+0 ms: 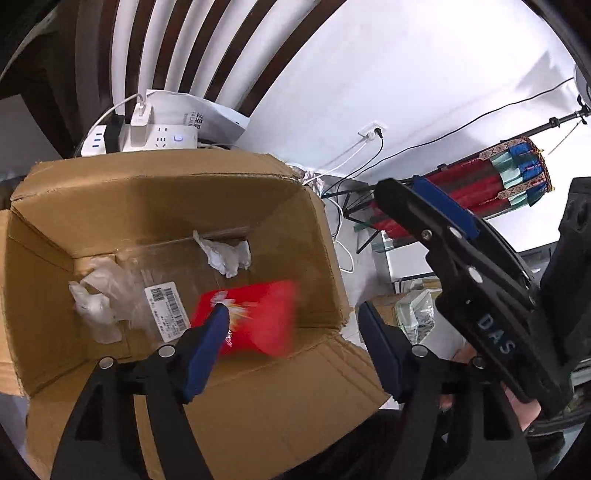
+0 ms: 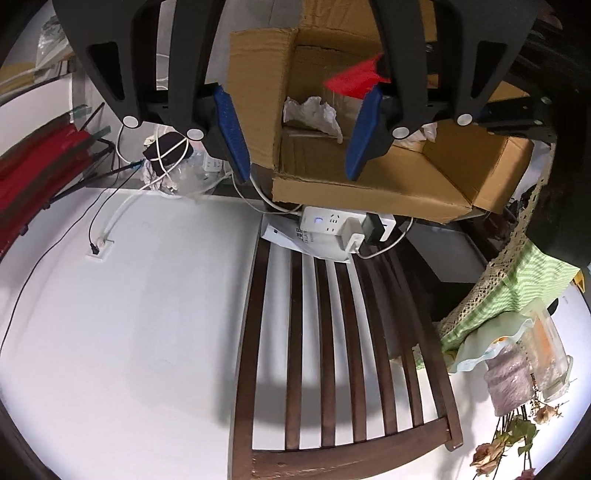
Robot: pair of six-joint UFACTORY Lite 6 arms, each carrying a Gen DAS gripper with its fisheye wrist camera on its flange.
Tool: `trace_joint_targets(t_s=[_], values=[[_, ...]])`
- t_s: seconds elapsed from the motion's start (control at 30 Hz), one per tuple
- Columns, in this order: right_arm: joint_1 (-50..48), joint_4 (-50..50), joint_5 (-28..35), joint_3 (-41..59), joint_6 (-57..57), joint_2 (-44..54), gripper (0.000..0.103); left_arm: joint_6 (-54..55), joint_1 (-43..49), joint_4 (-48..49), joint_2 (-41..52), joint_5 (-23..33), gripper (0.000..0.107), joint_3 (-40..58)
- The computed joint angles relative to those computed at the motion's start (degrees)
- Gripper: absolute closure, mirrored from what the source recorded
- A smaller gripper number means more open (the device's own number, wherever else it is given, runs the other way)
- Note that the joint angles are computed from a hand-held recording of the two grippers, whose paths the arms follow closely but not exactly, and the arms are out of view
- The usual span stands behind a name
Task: Collect trash
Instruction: 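Carry the tissue and red bag to the cardboard box and open both tools, then move both open tools back over the snack bags on the table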
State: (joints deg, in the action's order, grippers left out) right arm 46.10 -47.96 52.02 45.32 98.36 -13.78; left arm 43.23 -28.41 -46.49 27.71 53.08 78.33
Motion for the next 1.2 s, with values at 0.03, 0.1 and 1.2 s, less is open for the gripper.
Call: trace_joint_targets(t_s=[0.03,0.1,1.2], values=[[0.0,0.0,-0.1,-0.1,0.2,0.1,0.051,0.3,0.3,-0.2,-0.6,-0.2,0.036,-0.4],[-0.2,0.0,-0.8,0.1,0.2,0.8,0.051,0.6,1.5,0.2,-1.8,-0.3,0.034,-0.9],[18.9,-7.7,15.2,54.2,-5.9,35.5,0.038,24.4,58.7,-1.8,-38.2,20.1,0.025,-3.9]])
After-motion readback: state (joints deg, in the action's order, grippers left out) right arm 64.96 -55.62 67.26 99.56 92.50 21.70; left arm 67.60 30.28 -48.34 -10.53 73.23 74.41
